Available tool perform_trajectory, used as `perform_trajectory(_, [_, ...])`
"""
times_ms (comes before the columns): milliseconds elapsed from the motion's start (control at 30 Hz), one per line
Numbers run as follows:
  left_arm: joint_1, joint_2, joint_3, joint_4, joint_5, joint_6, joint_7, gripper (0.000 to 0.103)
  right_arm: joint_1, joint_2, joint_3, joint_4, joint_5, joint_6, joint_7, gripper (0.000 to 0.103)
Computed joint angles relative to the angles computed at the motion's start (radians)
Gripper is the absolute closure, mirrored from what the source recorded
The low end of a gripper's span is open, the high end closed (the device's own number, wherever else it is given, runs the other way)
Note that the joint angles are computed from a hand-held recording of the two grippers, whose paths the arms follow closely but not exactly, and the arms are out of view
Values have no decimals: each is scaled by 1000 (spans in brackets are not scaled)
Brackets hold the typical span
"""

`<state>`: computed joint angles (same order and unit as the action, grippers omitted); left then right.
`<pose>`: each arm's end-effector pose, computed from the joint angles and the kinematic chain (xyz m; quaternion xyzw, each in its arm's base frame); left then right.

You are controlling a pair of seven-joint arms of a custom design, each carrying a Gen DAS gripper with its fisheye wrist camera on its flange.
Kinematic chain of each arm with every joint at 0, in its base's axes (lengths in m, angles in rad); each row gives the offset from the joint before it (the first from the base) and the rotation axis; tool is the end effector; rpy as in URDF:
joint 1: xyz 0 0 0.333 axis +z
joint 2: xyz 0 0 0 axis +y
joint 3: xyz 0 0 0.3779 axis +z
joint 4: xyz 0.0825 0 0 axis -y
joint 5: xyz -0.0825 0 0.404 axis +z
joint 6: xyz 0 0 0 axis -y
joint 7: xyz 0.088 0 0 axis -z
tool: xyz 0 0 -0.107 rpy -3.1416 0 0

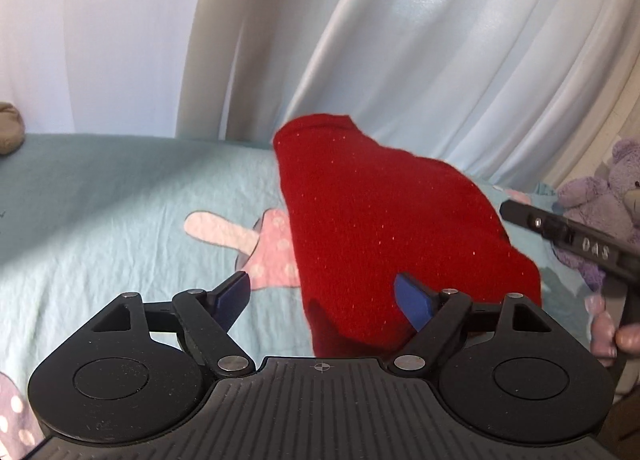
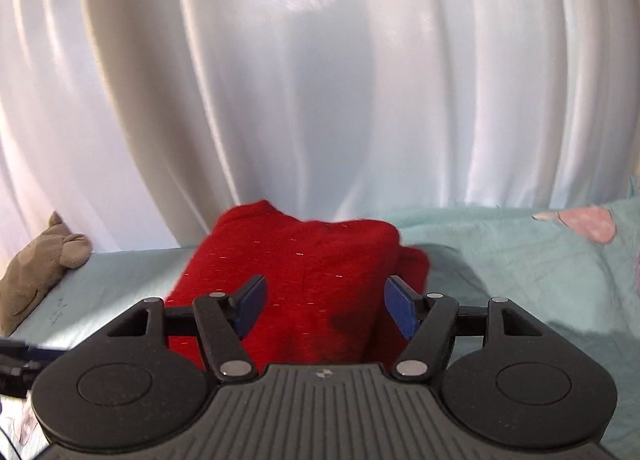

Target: Fold small clothes

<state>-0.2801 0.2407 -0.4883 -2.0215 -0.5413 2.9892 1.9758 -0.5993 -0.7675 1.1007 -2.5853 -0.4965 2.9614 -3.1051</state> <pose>0.5164 -0.4156 0.4701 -0.4253 0.8175 -0.3858 0.0438 0.3579 0.2915 0.4691 -0.4406 0.7412 -0.3557 0.3605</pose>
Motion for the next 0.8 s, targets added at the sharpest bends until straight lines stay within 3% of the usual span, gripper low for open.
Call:
perform_trajectory(33, [-44,13,45,17,57,-10,-65,18,-4,-5,11,8,-14,25,-7,56])
perform_trajectory(133, [-100,61,88,69,162,-60,-156,20,-27,42,65,44,-30,73,-68,75])
perform_trajectory(233, [-178,90,158,86,326,-82,-265,17,-44,113,129,85,-22,-32,-142,83])
perform_trajectory(300, [-168,105,140,93,351,-94,-286,16,-40,149,135,88,-23,-92,-170,85])
perform_trajectory(367, [-171,116,139,98,387,-95,-306,13,-8,173,104,71,-23,-99,-163,85])
perform_trajectory(467, [-153,133,117,108,399,-113,-314,12,-4,182,110,69,-73,-123,-150,86])
perform_trajectory(633, [-151,159,117,115,423,-127,-338,8,-57,164,148,58,-116,-70,-83,86])
perform_trajectory(700, [-125,138,93,98,403,-133,-325,14,-53,174,150,67,-109,-85,-95,86])
perform_trajectory(800, [-82,80,60,64,359,-119,-270,22,12,188,79,59,-97,-75,-101,86])
